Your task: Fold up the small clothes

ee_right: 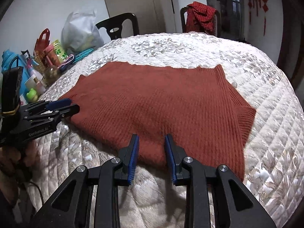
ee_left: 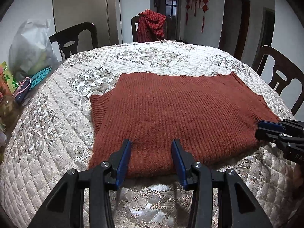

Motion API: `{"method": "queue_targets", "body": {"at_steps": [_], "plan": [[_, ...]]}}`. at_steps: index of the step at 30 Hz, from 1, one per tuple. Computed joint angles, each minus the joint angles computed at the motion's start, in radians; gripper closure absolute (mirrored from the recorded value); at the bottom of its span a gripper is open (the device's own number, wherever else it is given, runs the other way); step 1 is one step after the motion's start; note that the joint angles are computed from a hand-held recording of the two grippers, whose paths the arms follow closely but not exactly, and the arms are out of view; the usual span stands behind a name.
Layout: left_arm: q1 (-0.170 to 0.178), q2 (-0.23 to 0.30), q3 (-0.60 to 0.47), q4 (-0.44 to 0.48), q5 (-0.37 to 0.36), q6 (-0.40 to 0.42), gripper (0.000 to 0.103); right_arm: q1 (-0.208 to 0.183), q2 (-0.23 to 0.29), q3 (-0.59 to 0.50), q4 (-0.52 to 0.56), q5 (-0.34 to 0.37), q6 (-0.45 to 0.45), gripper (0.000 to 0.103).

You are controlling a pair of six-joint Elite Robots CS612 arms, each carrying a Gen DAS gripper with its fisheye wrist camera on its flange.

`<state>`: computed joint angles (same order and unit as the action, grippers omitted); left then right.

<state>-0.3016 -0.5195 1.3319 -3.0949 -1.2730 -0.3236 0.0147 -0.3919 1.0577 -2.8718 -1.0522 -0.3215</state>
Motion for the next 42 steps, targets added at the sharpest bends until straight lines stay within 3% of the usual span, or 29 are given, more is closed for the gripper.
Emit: {"method": "queue_targets", "body": {"at_steps": [10,17,20,23,25,29,35,38,42], "plan": [[0.0,-0.016,0.027,-0.009,0.002,-0.008,0.056,-0.024,-0.019,0.039,-0.029,-0.019,0.054,0.075],[-0.009,-0.017,0.016,-0.037,0.008,0.019,0.056,-0.024,-0.017,0.04,-0.111,-0.085,0.129,0.075],[-0.001,-0.012,0.007,-0.012,0.012,-0.017,0.056,-0.022,-0.007,0.028,-0.1,-0.137,0.138,0.075],[0.017,-0.011,0.013,0.016,-0.023,-0.068,0.056,-0.036,-0.01,0.034,-0.089,-0.1,0.154,0.076],[0.024,-0.018,0.034,-0.028,-0.056,-0.079,0.056,-0.037,-0.018,0.044,-0.089,-0.097,0.15,0.077],[0.029,-0.027,0.064,-0.122,-0.037,-0.099,0.056,-0.038,-0.024,0.061,-0.13,-0.088,0.167,0.077],[0.048,-0.021,0.059,-0.053,-0.075,-0.148,0.056,-0.044,-0.019,0.055,-0.089,-0.076,0.186,0.077],[0.051,-0.034,0.092,-0.078,-0.09,-0.175,0.056,-0.054,-0.029,0.077,-0.08,-0.031,0.207,0.077],[0.059,-0.05,0.141,-0.121,-0.167,-0.233,0.056,-0.072,-0.044,0.113,-0.06,0.042,0.247,0.074]]}}
